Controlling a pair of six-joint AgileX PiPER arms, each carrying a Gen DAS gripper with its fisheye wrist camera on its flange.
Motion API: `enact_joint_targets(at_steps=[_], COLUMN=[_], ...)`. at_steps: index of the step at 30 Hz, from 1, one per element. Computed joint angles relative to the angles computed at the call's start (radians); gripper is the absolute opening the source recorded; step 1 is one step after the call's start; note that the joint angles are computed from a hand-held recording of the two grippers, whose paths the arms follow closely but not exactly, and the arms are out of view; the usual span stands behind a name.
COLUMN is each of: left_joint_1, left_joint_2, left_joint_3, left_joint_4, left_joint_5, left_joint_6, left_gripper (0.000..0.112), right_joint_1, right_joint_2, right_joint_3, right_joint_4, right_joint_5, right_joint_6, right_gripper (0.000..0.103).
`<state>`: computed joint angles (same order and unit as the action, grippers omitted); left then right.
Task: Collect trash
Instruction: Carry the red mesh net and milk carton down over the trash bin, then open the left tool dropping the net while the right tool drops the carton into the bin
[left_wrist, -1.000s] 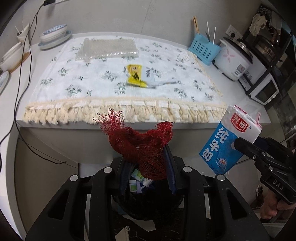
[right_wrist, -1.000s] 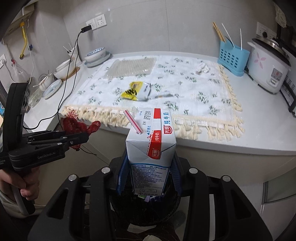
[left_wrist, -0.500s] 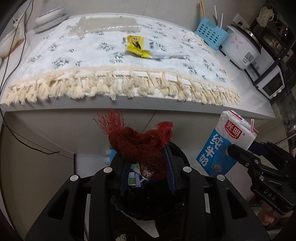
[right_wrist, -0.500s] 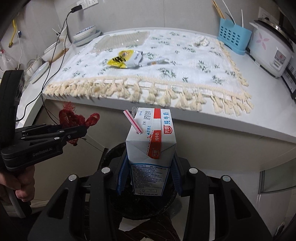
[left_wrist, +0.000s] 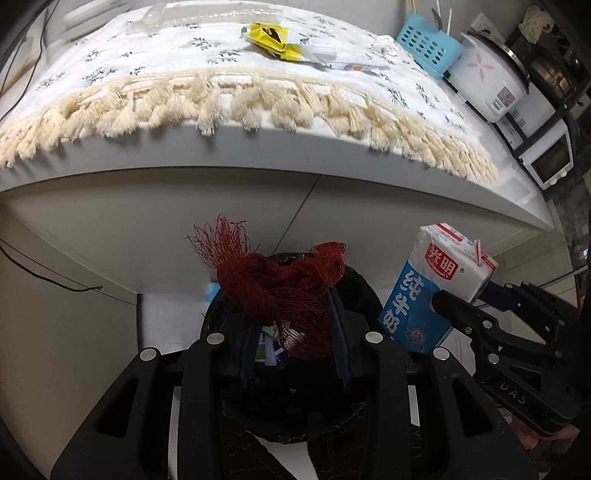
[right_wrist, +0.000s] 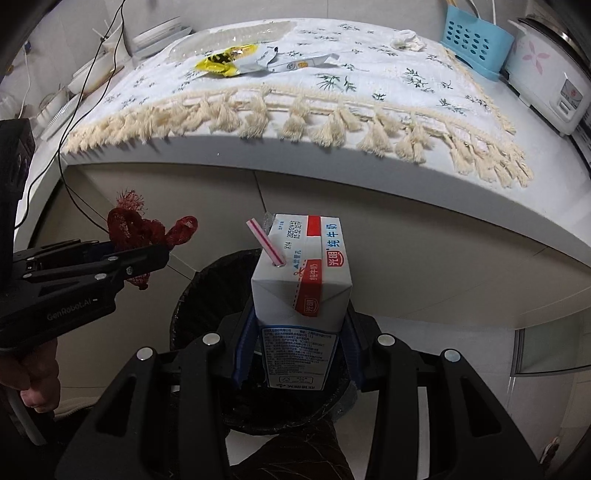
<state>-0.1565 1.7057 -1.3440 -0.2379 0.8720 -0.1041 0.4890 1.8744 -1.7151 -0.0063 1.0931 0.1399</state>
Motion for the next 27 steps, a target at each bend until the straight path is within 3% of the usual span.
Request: enact_joint_targets(at_steps=[11,27], left_joint_1=[-0.025,-0.166], left_joint_2=[0.061,0.203], left_joint_3=[0.099,0.026], left_joint_4=[0.004,0.075], left_joint_5=[-0.086,-0.105], left_joint_6=[-0.005,-0.057], left_gripper=[0.033,0.036], right_joint_1=[-0.017,-0.072], right_joint_2=[-0.023,-0.082], right_joint_3=[0.120,0.227], right_joint_4=[0.004,-0.006], right_joint_5=[-0.061,-0.051], right_joint_6=[0.040,0.062], right_gripper=[0.039,0.039])
